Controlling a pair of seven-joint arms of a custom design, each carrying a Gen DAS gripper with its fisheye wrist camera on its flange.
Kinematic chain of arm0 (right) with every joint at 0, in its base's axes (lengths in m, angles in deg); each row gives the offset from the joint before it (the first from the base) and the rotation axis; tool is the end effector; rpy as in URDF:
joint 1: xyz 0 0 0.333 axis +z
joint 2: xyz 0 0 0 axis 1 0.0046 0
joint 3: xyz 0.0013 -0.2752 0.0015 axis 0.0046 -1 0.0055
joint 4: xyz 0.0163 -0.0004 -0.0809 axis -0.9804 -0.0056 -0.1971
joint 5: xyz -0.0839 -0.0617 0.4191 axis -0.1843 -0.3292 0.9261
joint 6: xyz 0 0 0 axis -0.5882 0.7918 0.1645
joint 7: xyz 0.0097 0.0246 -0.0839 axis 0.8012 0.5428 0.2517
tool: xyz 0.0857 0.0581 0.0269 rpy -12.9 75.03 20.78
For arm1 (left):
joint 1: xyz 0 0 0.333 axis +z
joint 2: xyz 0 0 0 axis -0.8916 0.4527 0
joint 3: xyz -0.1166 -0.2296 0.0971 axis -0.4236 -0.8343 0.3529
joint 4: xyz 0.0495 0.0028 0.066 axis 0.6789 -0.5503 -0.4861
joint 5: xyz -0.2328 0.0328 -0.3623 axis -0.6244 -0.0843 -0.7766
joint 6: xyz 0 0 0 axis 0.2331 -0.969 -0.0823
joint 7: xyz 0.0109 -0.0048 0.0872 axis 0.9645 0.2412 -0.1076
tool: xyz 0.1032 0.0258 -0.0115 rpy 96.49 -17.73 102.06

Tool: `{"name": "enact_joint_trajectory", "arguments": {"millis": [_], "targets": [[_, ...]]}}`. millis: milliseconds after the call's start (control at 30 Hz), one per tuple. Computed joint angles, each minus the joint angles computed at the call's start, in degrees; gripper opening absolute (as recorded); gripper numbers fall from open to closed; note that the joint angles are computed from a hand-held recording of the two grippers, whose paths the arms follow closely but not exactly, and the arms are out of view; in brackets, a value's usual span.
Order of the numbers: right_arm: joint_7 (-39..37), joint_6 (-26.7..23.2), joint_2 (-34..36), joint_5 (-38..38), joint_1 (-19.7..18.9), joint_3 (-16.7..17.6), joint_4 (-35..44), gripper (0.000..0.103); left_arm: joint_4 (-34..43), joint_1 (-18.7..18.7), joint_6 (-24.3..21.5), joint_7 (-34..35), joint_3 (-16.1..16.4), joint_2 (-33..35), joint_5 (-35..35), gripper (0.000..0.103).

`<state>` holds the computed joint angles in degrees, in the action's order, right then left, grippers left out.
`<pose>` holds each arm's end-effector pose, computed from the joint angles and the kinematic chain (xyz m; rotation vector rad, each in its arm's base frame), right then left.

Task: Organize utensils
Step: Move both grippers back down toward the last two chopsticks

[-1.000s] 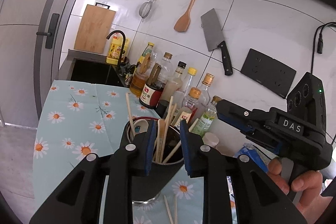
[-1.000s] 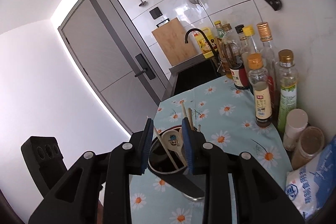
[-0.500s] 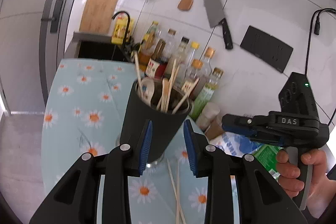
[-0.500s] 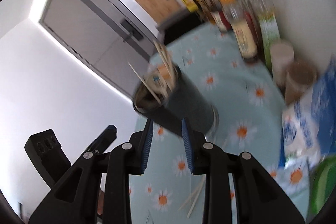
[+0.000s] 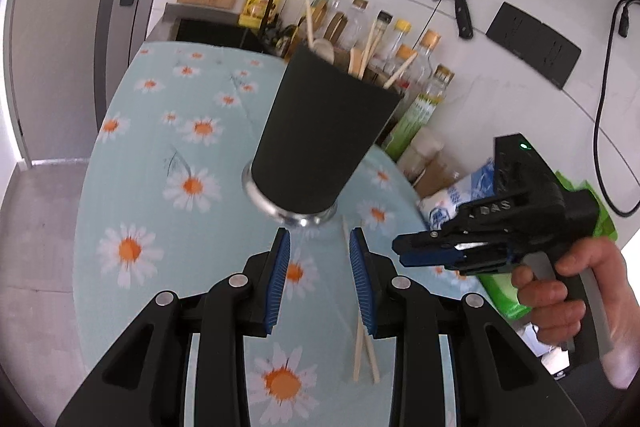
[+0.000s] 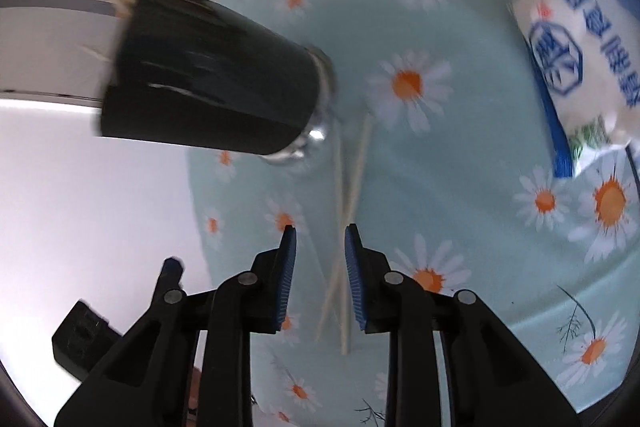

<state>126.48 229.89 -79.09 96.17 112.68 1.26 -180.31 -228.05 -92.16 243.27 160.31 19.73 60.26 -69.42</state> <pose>0.5455 0.3760 0.3854 -1.5342 2.0381 0.5379 0.4365 -0.3176 0.3915 -1.7528 1.9881 -1.2834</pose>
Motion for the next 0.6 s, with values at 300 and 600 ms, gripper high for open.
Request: {"name": "enact_joint_trajectory", "arguments": {"millis": [300, 600], "targets": [[11.57, -8.59, 7.02, -10.24, 0.98, -0.75, 8.44, 0.020, -5.29, -3.01, 1.79, -3.08, 3.17, -3.15, -2.15, 0.030], [20.23, -15.97, 13.68, -21.77, 2.46, -1.26, 18.82, 0.016, -9.38, -6.12, 4.48, -10.03, 8.06, -5.00, 1.60, 0.030]]}}
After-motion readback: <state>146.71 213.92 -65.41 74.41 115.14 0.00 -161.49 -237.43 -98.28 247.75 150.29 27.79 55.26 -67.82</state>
